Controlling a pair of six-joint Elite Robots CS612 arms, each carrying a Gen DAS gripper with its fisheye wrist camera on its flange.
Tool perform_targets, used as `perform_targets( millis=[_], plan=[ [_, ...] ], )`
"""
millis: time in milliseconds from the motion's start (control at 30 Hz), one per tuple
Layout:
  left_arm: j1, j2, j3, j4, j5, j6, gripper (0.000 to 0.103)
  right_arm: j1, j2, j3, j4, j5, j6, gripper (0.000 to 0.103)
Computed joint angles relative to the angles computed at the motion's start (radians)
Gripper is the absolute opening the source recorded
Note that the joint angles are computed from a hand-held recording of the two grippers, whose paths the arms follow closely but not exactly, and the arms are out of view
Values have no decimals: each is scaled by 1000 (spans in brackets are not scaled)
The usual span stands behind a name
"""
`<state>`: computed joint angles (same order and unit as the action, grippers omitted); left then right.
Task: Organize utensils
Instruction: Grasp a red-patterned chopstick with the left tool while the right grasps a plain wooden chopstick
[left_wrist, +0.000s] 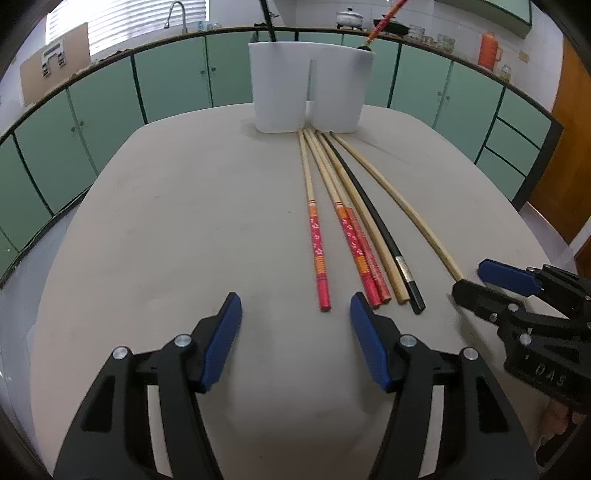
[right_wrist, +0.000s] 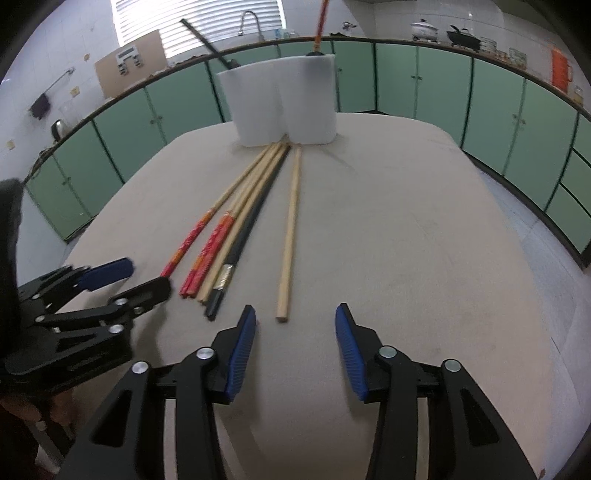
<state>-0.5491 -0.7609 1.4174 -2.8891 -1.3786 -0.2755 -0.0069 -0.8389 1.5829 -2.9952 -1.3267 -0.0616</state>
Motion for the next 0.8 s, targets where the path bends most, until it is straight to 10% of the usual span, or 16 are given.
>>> perform_targets(
  millis=[500, 800],
  plan=[
    [7, 4, 0, -26, -42, -31, 42, 14, 11, -4, -38, -45, -41, 19],
    [-1, 8, -5, -29, -39, 0, 5, 10, 18, -9, -46, -22, -36, 8]
  ],
)
